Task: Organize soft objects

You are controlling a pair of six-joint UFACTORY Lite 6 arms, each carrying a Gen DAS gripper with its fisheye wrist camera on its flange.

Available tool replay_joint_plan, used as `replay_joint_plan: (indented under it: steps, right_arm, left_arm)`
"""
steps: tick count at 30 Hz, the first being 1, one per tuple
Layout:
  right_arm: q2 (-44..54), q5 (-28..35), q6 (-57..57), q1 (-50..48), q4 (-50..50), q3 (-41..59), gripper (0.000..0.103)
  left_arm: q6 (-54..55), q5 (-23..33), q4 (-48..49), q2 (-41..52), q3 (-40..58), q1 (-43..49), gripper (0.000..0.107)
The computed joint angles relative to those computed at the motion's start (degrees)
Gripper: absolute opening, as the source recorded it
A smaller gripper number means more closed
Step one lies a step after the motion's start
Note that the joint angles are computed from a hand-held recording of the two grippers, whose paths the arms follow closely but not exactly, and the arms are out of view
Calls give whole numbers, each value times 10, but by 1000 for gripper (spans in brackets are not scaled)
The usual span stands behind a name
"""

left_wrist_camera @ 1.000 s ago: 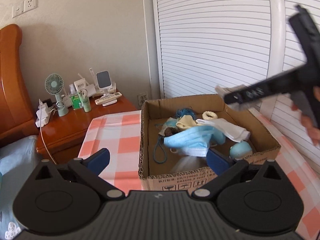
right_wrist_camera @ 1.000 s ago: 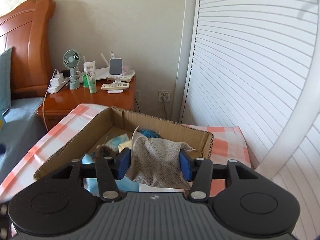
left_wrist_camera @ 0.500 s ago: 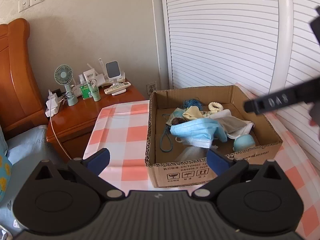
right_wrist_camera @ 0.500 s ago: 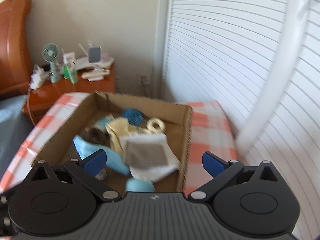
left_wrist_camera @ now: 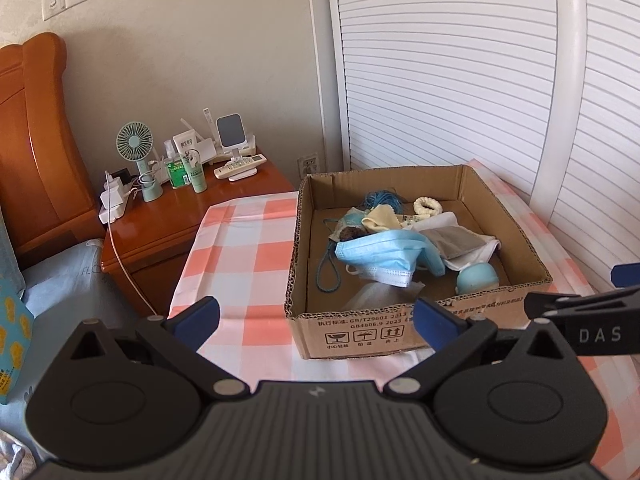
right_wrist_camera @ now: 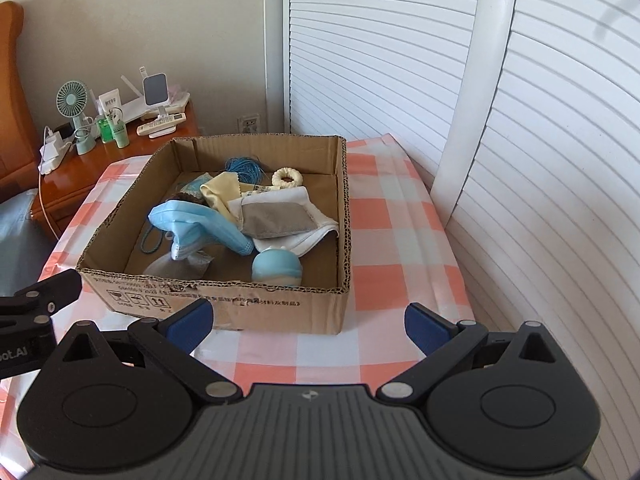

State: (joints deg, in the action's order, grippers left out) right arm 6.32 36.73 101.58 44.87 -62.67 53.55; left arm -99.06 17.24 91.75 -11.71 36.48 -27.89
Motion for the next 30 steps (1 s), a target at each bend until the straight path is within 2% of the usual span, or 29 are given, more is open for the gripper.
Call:
replay_joint_plan:
  steps: [10,30]
  right_arm:
    - [-15,16,13,10,-10,-4,103]
    - [-23,19,18,16,-15,-9,103]
  left_arm:
    - [32,9,-36,2,3,-6,102]
    - [33,5,-38,3,4,0,102]
